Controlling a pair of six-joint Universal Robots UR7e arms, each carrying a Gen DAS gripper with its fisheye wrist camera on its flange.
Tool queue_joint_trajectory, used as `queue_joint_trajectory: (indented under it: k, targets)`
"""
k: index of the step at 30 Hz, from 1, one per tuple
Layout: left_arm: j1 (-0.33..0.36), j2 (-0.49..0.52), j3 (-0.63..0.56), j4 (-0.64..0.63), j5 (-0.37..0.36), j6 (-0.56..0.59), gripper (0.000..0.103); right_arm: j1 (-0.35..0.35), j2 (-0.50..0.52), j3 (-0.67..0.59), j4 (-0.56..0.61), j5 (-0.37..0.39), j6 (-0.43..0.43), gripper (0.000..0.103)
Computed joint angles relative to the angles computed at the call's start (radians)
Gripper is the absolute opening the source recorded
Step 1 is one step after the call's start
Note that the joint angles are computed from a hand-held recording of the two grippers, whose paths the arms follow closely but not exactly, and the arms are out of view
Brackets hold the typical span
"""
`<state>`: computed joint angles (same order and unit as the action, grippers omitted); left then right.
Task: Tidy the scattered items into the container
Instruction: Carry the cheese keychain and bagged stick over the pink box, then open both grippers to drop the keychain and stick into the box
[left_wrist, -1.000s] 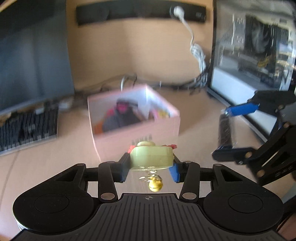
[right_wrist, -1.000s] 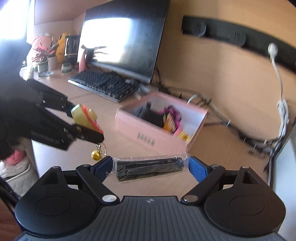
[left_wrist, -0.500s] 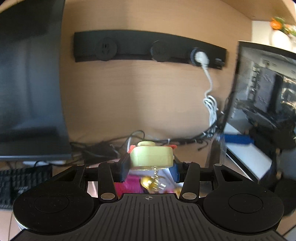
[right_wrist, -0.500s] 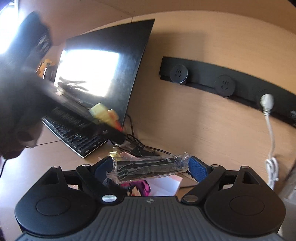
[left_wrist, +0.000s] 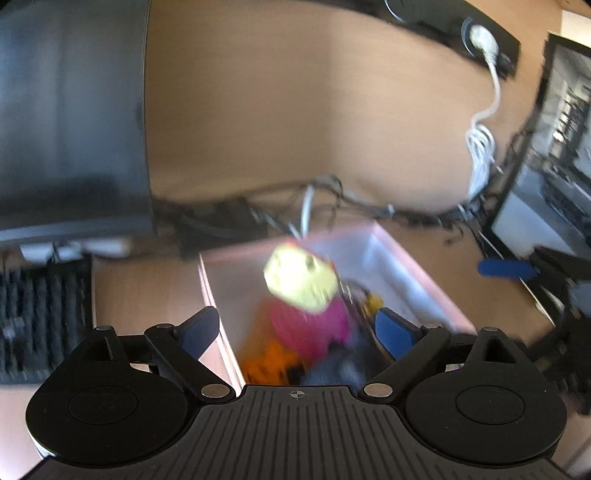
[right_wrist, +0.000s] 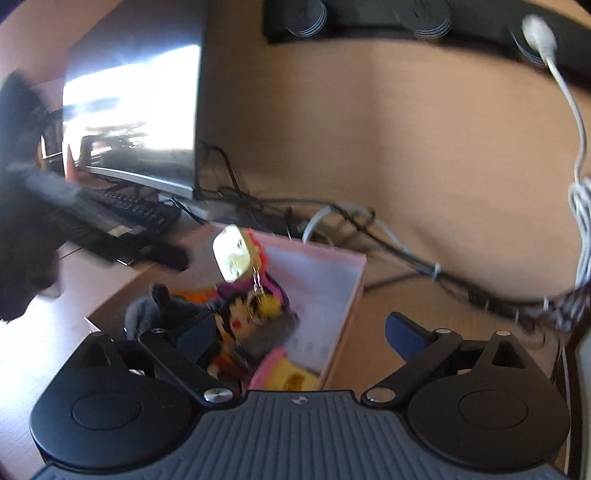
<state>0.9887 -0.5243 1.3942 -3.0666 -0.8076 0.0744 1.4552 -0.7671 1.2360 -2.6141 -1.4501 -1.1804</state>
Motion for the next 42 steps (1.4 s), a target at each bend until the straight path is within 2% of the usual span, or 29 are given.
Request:
queue_joint_trajectory:
  k: [6,11,17,19,21,24,30,33,37,42]
  targets:
    - [-0.005,0.011,-0.002,0.008,-0.004,-0.014,0.097,-0.011,-0.002,0.03,-0.031,-0.039,0.017,0.099]
    - [-0.021,0.023,-0.009,-0.033,0.012,-0.016,0.098,-0.022,-0.023,0.061,-0.06,-0.031,0.025,0.099]
    - [-0.095,0.074,0.089,-0.355,0.186,0.073,0.1,-0.059,-0.09,0.14,-0.082,-0.007,0.099,0.099]
    - [-0.124,0.082,0.141,-0.445,0.221,0.079,0.101,-0.078,-0.124,0.192,-0.119,0.005,0.08,0.103]
    - [-0.148,0.09,0.184,-0.476,0.254,0.068,0.102,-0.098,-0.161,0.241,-0.142,0.016,0.05,0.103]
    - [-0.184,0.097,0.25,-0.423,0.319,-0.04,0.102,-0.124,-0.206,0.297,-0.153,0.011,0.001,0.103]
    - [-0.227,0.121,0.327,-0.309,0.392,-0.256,0.102,-0.169,-0.274,0.399,-0.196,0.001,-0.123,0.103]
    - [-0.24,0.13,0.354,-0.283,0.414,-0.315,0.102,-0.19,-0.298,0.433,-0.205,0.004,-0.187,0.103]
    - [-0.243,0.124,0.383,-0.203,0.436,-0.447,0.102,-0.205,-0.305,0.438,-0.18,-0.018,-0.203,0.103]
    - [-0.24,0.137,0.386,-0.198,0.456,-0.478,0.102,-0.213,-0.3,0.423,-0.148,-0.015,-0.217,0.103]
